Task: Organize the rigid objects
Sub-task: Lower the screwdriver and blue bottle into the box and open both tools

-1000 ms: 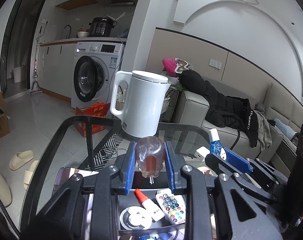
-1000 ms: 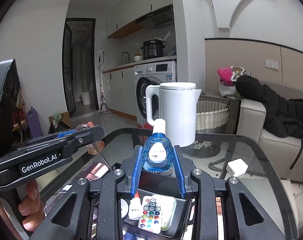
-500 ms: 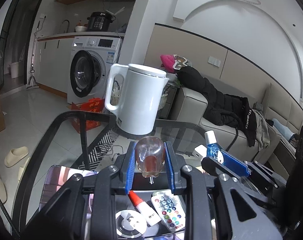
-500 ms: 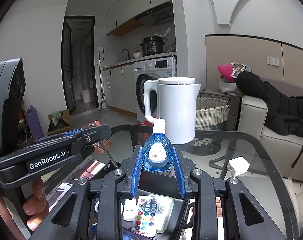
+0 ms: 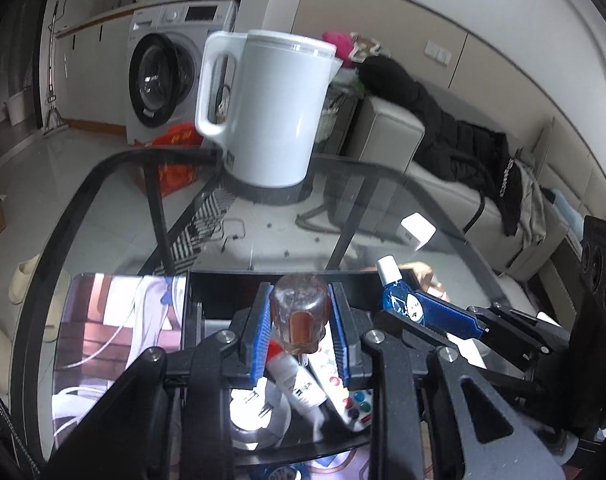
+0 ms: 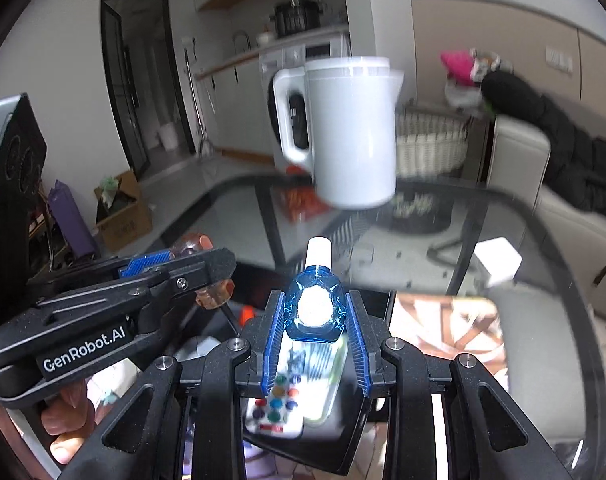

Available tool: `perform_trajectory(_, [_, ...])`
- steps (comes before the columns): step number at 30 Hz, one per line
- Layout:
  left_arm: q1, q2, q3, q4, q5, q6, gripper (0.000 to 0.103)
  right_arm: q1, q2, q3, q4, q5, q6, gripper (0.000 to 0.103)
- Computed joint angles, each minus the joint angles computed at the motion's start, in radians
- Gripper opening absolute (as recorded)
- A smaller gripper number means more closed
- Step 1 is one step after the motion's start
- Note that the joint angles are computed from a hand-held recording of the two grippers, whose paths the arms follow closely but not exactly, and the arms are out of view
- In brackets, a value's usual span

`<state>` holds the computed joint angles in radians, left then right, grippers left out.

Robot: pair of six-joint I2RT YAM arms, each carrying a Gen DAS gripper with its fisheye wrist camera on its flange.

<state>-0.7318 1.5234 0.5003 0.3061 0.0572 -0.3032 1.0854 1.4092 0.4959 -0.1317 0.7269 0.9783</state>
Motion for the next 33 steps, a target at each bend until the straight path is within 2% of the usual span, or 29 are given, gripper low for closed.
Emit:
perform_trajectory(4, [0.0, 0.034, 0.024, -0.041, 0.019, -0.001, 0.025, -0.048, 0.045, -0.015, 0.054, -0.114, -0.028, 0.03])
perform_trajectory(6, [-0.011, 0.048, 0.034, -0.062, -0.017, 0.001, 0.025, -0.041, 0.064, 0.006, 0.034, -0.11, -0.046, 0.03])
perform_trajectory(15, [0.004, 0.058, 0.052, -0.12, 0.015, 0.022, 0.025, -0.051, 0.106, 0.008, 0.103, -0.204, -0.09, 0.03])
perform_trajectory(20, [0.004, 0.05, 0.056, -0.153, 0.025, 0.035, 0.025, -0.03, 0.149, 0.046, 0.077, -0.21, -0.113, 0.03])
perform_trajectory(33, [-0.003, 0.058, 0.087, -0.208, 0.036, 0.053, 0.025, -0.043, 0.124, 0.04, 0.062, -0.25, -0.121, 0.03])
